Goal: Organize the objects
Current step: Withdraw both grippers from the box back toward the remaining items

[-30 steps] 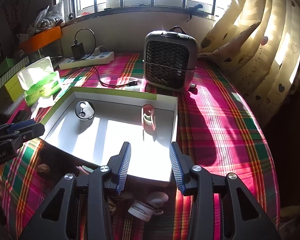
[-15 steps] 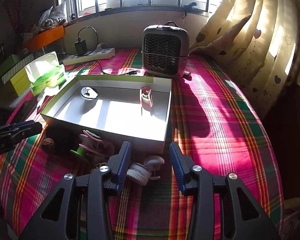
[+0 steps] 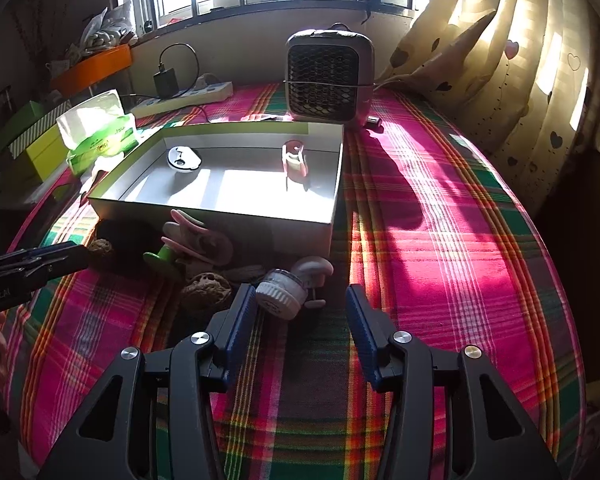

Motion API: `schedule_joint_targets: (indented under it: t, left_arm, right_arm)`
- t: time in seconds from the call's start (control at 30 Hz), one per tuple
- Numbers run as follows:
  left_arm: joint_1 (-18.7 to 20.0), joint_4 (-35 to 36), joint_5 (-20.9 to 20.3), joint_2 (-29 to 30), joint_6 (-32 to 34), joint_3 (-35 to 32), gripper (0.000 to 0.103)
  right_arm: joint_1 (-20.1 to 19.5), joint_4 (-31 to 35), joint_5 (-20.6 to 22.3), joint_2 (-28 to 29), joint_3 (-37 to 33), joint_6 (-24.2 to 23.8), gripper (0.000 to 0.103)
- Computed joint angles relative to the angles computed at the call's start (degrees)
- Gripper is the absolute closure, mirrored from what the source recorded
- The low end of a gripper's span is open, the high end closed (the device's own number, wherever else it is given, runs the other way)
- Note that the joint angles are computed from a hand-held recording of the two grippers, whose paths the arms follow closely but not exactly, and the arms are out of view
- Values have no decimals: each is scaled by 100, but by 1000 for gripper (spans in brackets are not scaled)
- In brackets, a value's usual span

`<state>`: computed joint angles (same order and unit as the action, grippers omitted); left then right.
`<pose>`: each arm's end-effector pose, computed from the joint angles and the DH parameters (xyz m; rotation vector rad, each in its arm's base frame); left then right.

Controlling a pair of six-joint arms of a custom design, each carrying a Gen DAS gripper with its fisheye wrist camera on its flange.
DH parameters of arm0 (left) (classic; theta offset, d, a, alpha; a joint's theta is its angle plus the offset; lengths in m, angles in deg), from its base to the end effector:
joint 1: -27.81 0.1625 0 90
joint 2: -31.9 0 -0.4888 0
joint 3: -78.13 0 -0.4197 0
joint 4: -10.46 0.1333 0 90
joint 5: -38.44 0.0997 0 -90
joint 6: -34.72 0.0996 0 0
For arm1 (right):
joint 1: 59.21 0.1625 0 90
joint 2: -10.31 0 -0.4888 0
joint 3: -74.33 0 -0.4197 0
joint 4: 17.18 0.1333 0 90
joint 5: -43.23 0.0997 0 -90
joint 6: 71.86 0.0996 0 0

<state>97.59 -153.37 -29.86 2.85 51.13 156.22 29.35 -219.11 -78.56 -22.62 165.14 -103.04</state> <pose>-0.1278 -0.8393 0.0407 0.7447 2.6138 -0.6137 0.0617 -0.7623 0.1038 0.2571 -2.2203 0.9059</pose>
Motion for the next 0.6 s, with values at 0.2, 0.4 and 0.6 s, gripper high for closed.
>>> schedule_joint_targets:
  t: [0.2,0.4,0.6]
  left_arm:
    - [17,55,33,34,-88,-50,65]
    - [15,206,26,100,-128,-150,65]
    - [9,290,59,165,-205,-241,65]
  right_arm:
    - [-8,107,-20,49,-44,87,56]
    - [-17,225,-40,85,-136,348,56]
    - [-10,190,-160,125,-200,434,56]
